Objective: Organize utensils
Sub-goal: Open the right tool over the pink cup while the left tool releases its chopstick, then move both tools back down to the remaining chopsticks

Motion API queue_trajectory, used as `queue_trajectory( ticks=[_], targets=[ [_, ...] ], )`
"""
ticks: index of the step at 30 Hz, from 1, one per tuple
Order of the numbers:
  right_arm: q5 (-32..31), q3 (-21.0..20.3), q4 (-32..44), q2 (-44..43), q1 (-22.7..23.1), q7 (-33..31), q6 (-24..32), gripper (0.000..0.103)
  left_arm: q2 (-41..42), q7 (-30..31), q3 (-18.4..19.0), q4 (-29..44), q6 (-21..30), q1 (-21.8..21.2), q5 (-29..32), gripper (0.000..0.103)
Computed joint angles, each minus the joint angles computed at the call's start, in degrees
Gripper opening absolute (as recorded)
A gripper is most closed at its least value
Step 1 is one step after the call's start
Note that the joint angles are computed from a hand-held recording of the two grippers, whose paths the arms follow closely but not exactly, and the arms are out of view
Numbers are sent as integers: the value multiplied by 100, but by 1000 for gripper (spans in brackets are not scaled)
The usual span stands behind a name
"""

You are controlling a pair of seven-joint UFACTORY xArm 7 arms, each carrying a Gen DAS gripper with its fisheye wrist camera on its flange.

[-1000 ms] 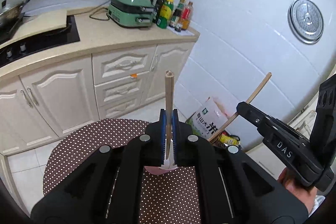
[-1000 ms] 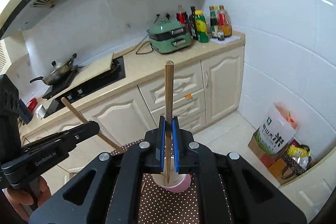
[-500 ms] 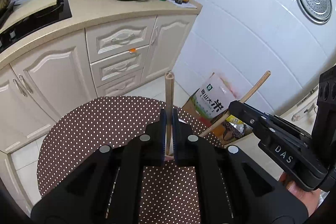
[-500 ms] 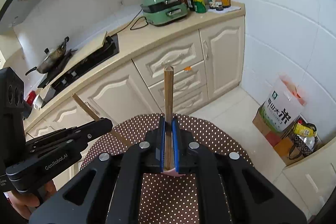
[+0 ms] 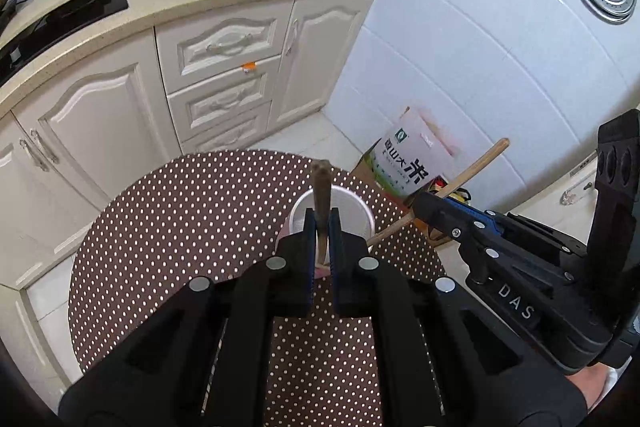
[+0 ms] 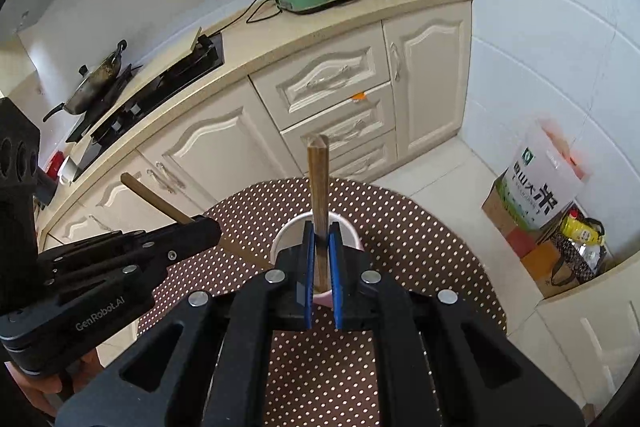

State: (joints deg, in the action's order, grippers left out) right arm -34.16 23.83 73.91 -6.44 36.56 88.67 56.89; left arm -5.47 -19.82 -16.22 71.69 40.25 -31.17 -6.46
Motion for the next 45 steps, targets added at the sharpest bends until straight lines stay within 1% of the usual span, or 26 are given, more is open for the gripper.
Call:
queue_trajectory(
  ticks=[5,6,8,9,10,12,16,21,29,38,42,45],
  targets=[
    [-9,20,56,16,25,70,17,9,-73,-48,0,-49,182,14,52,9],
    [-12,22,62,11,32,83,19,10,-82,-33,6,-45,221,17,46,14],
    [-10,24,49,-18,39,104,-2,15,-152,-42,6,-98,249,23,44,30],
    [-34,46,76,-14,45,122,51,21,-187,-66,0,-123,246,29,69,52],
    [-81,78,114,-5,59,157,125,23,-262,-131,-18,-196,170,38,143,57],
    [-110,100,116,-32,85,208,165,26,-371,-87,-14,-290,120,31,125,57],
    [-200,172,144,-76,121,341,299,36,-625,-105,8,-495,137,51,47,57],
    [-312,297,172,-130,198,607,498,38,-988,-98,36,-777,181,101,-18,57],
    [-426,454,274,-46,400,941,696,41,-1947,-97,222,-1657,335,252,-276,61],
    [-398,446,226,98,706,1306,679,43,-3068,-240,504,-2755,681,560,-531,61],
    [-309,398,181,101,756,1416,646,44,-3336,-316,549,-3052,816,740,-495,61],
    [-247,380,143,149,779,1473,511,44,-3460,-355,524,-3240,906,775,-485,61]
  ],
)
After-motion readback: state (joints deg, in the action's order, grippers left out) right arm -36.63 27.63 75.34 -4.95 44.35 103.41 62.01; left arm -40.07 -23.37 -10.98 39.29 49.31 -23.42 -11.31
